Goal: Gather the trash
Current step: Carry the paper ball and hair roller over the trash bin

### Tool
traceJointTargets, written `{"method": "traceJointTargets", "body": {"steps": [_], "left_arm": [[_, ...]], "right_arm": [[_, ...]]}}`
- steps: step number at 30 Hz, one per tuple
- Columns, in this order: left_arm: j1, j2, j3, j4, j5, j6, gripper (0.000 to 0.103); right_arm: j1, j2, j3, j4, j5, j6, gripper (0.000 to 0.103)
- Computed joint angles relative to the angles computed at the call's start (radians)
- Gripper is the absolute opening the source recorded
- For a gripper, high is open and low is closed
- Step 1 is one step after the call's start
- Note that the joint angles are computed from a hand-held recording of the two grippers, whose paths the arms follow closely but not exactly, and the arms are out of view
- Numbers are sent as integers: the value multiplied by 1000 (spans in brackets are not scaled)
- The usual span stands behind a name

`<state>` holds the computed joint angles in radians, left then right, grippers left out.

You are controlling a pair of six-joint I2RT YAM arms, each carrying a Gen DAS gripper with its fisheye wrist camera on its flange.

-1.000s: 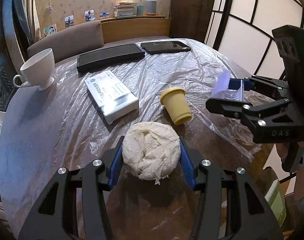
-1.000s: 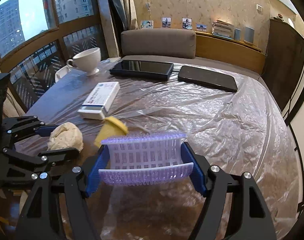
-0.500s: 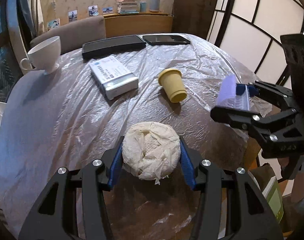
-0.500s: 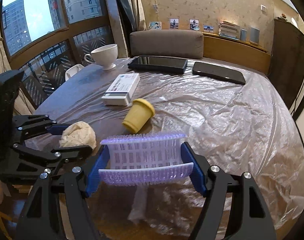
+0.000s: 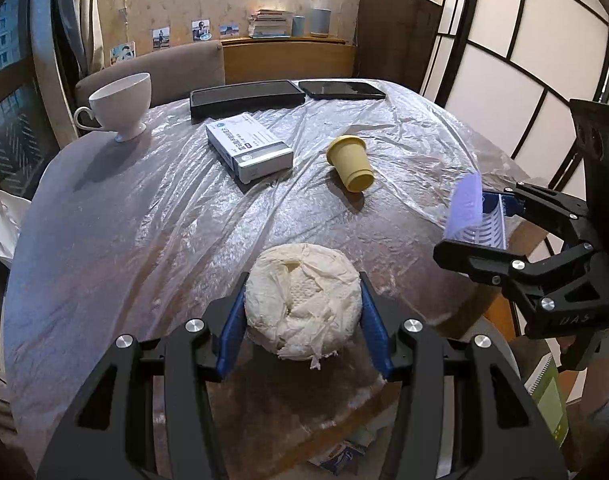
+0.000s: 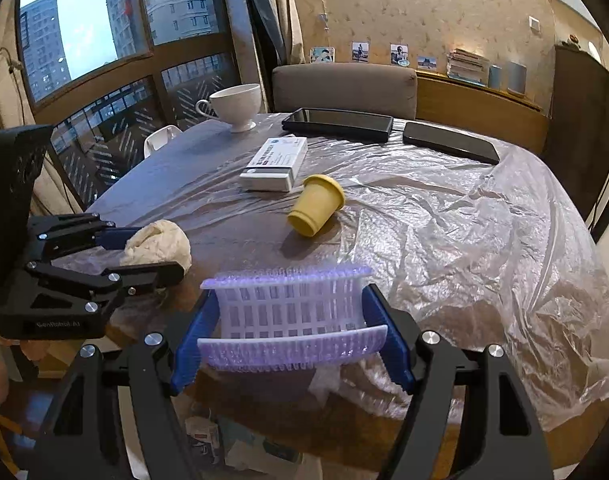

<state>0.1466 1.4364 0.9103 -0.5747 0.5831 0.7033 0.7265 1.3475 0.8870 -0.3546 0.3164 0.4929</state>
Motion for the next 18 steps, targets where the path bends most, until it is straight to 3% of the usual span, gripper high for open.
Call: {"method": "traceJointTargets", "body": {"steps": [18], "left_arm": [[138, -164, -97, -121, 98, 152, 52]], "right_arm": [[176, -65, -25, -49, 105, 93, 72]]}}
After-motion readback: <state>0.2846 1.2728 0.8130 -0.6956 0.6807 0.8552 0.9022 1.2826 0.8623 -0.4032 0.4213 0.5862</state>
